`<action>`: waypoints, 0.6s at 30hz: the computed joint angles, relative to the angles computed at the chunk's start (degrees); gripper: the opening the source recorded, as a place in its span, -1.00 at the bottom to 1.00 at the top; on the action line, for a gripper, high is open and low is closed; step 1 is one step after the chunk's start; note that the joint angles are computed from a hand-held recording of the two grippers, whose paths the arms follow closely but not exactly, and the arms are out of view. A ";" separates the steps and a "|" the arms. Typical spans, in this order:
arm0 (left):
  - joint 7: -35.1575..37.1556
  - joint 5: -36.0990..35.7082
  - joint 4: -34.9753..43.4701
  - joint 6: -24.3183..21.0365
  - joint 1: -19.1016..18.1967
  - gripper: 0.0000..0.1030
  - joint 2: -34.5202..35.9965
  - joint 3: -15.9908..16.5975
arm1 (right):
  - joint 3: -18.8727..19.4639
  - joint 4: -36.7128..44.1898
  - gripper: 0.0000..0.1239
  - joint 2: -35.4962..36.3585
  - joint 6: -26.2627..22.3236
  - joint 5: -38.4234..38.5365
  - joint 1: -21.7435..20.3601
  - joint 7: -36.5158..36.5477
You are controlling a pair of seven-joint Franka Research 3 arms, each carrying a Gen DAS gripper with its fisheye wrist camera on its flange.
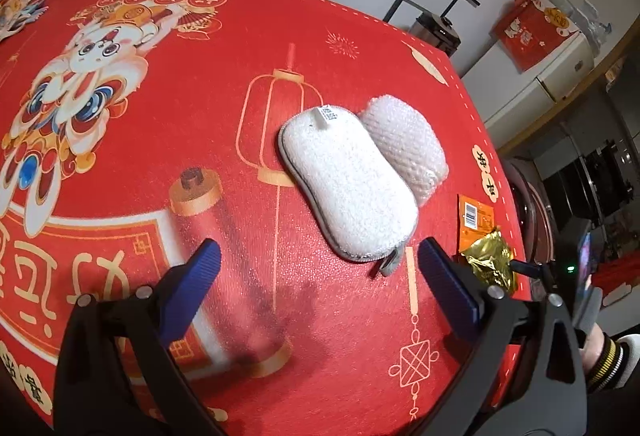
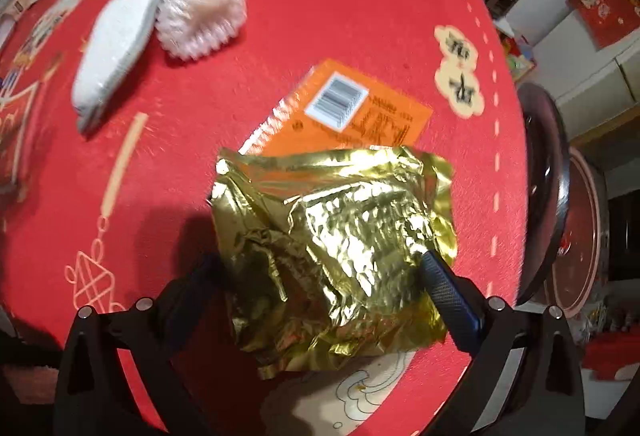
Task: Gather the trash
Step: 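Move back to the table and grasp the gold foil wrapper with the right tool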
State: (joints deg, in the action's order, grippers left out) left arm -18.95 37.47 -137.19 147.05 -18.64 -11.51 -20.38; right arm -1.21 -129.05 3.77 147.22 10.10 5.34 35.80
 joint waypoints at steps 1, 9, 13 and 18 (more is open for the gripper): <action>-0.01 0.16 -0.12 0.48 0.08 0.89 0.00 0.11 | 0.00 -0.02 0.59 0.06 0.16 0.91 -0.12 -0.26; 0.22 2.16 1.11 4.19 0.95 0.89 2.42 0.65 | -0.40 2.40 0.34 -0.17 -4.05 4.78 -1.24 -2.99; 0.29 2.84 2.65 6.13 0.84 0.89 4.96 1.17 | -0.59 6.17 0.01 -0.26 -9.41 11.17 -2.32 -6.80; 1.79 2.58 5.18 7.00 0.22 0.88 8.15 2.16 | -1.22 8.39 -0.25 -1.44 -14.10 18.25 -3.54 -10.73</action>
State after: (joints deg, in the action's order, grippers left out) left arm -17.17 40.05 -132.01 154.05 -18.42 -3.36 -18.21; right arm -2.42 -120.66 2.32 133.12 28.35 1.81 25.06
